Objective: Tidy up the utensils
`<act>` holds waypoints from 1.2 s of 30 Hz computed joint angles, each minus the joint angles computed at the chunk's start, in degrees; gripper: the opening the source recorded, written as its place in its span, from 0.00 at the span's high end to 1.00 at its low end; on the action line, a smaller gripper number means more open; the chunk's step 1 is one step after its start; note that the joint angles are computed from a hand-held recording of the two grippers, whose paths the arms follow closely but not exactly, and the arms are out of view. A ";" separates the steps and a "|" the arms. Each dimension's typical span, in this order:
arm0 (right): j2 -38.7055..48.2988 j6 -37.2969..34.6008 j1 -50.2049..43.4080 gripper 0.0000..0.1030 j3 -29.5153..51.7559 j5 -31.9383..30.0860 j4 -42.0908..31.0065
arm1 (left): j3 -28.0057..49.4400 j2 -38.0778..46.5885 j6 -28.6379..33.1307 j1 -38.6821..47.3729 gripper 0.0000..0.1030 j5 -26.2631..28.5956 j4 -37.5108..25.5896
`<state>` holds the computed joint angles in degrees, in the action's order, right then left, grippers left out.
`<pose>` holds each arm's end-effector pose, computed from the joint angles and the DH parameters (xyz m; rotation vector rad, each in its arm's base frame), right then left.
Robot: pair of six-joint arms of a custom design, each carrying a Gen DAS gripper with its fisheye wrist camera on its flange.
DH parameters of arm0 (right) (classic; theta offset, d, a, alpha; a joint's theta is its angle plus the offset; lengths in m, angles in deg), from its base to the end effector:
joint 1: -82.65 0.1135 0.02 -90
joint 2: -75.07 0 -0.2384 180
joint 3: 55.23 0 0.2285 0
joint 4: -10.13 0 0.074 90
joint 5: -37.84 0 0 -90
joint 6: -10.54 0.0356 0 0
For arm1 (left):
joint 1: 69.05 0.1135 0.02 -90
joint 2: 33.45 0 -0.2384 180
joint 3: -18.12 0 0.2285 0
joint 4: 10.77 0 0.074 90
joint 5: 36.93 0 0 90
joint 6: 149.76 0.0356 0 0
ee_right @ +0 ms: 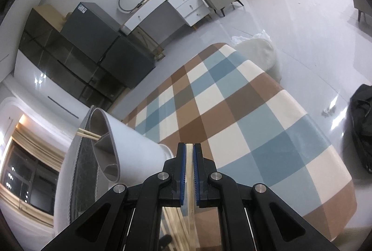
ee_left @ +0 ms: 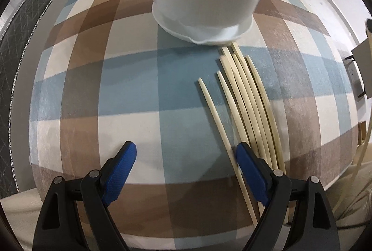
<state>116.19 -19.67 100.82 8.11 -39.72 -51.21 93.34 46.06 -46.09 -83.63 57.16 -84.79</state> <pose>0.1319 0.0352 0.2881 0.9197 2.0873 0.4886 0.2187 -0.0595 0.2236 0.7270 2.8449 -0.1072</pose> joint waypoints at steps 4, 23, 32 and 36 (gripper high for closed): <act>0.40 -0.37 1.59 0.95 0.68 1.74 -0.50 | 2.93 3.63 -1.54 1.64 0.18 1.18 0.32; 5.46 -2.77 10.55 0.95 4.58 9.51 -0.45 | 7.65 9.12 -6.22 -7.37 1.00 1.79 7.29; 10.58 -0.43 27.54 0.95 11.04 25.89 -4.21 | 7.35 -2.60 -4.97 -3.60 1.00 10.21 7.58; 13.66 2.25 34.75 0.95 14.91 33.58 -8.39 | 8.34 -8.26 -5.34 -2.77 1.00 12.79 4.37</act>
<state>129.86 -17.41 135.57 23.02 -6.14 -59.60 101.67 37.79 -51.43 -86.40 69.96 -80.42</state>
